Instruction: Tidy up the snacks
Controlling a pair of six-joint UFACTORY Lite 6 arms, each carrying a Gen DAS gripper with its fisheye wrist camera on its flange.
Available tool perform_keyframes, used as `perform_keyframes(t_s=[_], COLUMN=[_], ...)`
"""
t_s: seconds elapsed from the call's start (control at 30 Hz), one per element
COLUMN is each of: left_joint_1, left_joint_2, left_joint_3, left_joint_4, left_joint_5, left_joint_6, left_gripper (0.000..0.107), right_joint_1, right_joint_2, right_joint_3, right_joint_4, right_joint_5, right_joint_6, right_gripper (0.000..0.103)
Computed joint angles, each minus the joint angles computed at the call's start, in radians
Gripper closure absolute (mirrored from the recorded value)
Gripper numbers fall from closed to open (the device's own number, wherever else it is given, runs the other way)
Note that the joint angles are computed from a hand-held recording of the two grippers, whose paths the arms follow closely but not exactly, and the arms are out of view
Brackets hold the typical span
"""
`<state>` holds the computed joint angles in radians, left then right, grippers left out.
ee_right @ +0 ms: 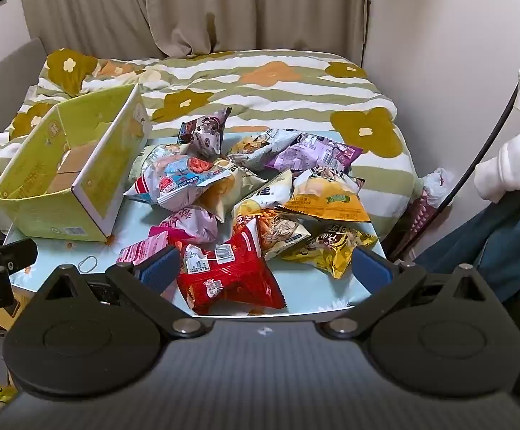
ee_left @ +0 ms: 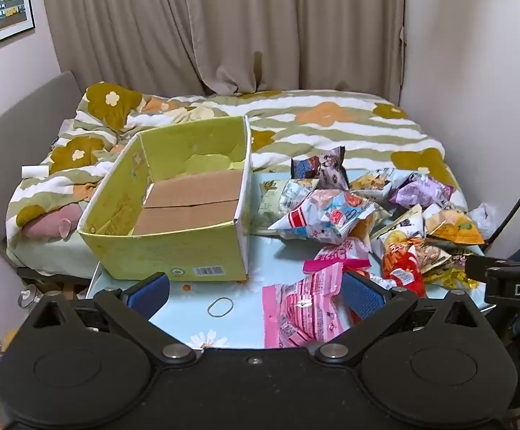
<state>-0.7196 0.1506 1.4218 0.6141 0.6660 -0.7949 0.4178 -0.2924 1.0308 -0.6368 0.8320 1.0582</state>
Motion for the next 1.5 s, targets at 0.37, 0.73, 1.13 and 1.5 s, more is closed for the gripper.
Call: perform_keyframes(t_s=[0.37,0.73,1.13,1.5], left_joint_1=[-0.015,-0.009,-0.008,-0.002], left_joint_2=[-0.015,-0.018,-0.018,-0.013], left_joint_3=[-0.02,-0.034,-0.033,-0.028], left_joint_4=[0.055,0.062,0.059,0.05], left_joint_5=[-0.008,-0.023,-0.023,-0.024], left_joint_6=[-0.032,-0.038,-0.035,-0.024], left_gripper=[0.004,0.004,0.004,0.004], right_joint_1=[0.027,0.033,0.033,0.032], right_joint_2=[0.002,0.005,0.016,0.022], right_joint_3=[0.011,0.006,0.012,0.015], right_joint_4=[-0.029,-0.039,-0.045,-0.047], right_joint_5=[0.022,0.017,0.013,0.01], right_joint_6=[0.027,0.036,0.043,0.046], right_gripper=[0.0,0.0,0.0,0.0])
